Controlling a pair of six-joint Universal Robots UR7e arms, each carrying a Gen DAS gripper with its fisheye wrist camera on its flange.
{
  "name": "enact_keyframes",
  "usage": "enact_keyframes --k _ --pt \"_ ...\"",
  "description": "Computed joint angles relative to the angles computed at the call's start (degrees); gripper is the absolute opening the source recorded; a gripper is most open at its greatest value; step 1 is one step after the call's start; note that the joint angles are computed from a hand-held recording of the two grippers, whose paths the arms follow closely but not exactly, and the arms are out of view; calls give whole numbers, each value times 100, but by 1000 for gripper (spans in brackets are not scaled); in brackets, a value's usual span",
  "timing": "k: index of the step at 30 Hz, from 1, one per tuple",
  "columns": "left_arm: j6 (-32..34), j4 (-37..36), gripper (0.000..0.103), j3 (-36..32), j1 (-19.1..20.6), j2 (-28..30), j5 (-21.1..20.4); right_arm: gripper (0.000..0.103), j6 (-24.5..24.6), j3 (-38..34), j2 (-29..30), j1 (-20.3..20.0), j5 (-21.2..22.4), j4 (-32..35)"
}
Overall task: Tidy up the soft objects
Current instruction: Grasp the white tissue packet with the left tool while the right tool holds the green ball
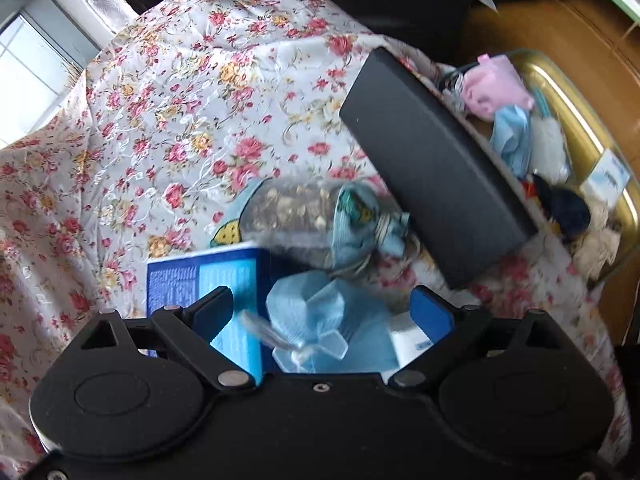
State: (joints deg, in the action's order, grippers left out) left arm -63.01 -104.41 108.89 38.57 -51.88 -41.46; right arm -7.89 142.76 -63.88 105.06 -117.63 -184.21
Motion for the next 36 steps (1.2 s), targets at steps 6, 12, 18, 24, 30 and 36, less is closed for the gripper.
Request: enact_keyframes --k 6,12,18,24,30,36 --pt "-149 194 92 13 -108 -74 -24 66 -48 106 -163 65 2 15" --pt "-312 131 92 117 -219 -225 -51 66 -153 239 -415 95 56 -10" --pt "-781 78 92 274 -339 -534 26 66 -94 281 -761 224 -96 165" --pt "-945 -153 92 505 -504 -716 -105 65 -94 316 -1607 63 222 1118" --pt "-542 -911 92 676 -530 -498 -465 66 -134 340 -2379 -205 469 1579" --pt "-66 -1403 92 596 -409 -111 -601 65 -101 405 -2473 -340 488 1684"
